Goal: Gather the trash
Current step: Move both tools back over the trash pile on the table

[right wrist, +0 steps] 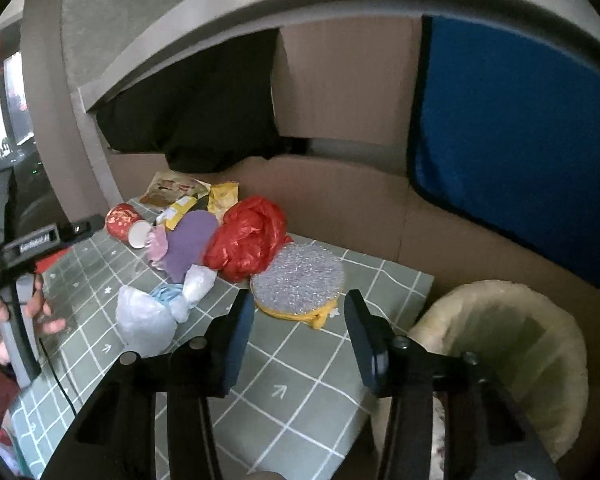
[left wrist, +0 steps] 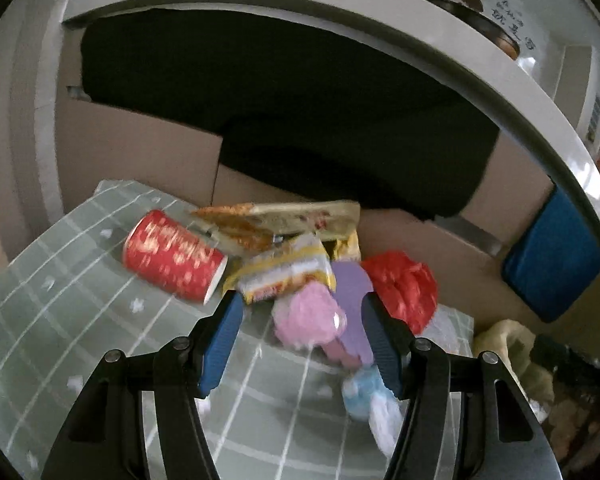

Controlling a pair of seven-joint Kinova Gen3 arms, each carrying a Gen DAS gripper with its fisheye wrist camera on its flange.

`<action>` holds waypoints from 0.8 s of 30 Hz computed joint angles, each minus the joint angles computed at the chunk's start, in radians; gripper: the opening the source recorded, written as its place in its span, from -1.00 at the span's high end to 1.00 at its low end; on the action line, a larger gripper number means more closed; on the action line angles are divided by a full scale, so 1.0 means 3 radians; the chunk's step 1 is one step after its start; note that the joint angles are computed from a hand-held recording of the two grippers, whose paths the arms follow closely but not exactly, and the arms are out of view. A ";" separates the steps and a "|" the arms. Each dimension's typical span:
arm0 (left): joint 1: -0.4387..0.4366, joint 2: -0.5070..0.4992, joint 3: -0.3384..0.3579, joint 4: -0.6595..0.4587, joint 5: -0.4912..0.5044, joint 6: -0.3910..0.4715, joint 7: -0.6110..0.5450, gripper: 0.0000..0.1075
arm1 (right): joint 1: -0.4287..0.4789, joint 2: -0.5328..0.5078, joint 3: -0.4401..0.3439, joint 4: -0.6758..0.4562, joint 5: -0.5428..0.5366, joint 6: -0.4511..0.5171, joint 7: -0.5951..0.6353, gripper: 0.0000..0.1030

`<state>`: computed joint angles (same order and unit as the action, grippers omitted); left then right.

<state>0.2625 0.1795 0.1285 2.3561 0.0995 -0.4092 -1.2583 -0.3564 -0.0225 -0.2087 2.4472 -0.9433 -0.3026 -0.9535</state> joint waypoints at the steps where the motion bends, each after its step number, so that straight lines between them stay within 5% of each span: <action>1: -0.0154 0.0034 0.0119 -0.0065 -0.0136 0.0040 0.0124 -0.15 | -0.0002 0.0060 0.0002 -0.0028 0.0011 -0.0007 -0.0001 0.13; 5: -0.0531 0.0230 0.0372 -0.0431 -0.0521 0.0201 0.0662 -0.15 | -0.0031 0.0224 0.0151 -0.0083 0.0372 0.0066 -0.0278 0.13; 8: -0.0228 0.0367 0.0026 -0.0812 -0.0391 0.0497 0.0854 -0.15 | -0.0160 0.0365 0.0395 -0.0093 0.0738 0.0084 -0.0595 0.13; 11: 0.0165 0.0565 -0.0437 -0.1180 0.0016 0.0798 0.0747 -0.14 | 0.0176 0.0462 0.0203 -0.0122 0.1145 0.0173 -0.0960 0.13; 15: 0.0389 0.0830 -0.0722 -0.1549 0.0363 0.1239 0.0459 -0.13 | 0.0427 0.0522 0.0116 -0.0135 0.1687 0.0270 -0.1420 0.13; 18: 0.0180 0.0908 -0.0472 -0.1565 0.0185 0.1371 0.0398 -0.09 | 0.0331 0.0532 0.0303 -0.0135 0.2054 0.0318 -0.1732 0.13; 22: -0.0317 0.0967 0.0146 -0.1377 0.0010 0.1270 0.0305 -0.09 | 0.0798 0.0565 -0.0105 -0.0139 0.2596 0.0335 -0.2237 0.13; 24: -0.0578 0.0981 0.0455 -0.1317 -0.0062 0.1304 0.0212 -0.09 | 0.0793 0.0568 -0.0099 -0.0146 0.2867 0.0340 -0.2507 0.13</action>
<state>0.0892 0.4737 0.2649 1.9610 0.0808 -0.0180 -1.1947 -0.1186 0.1480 -0.2384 2.4034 -0.0831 -0.2005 -1.7057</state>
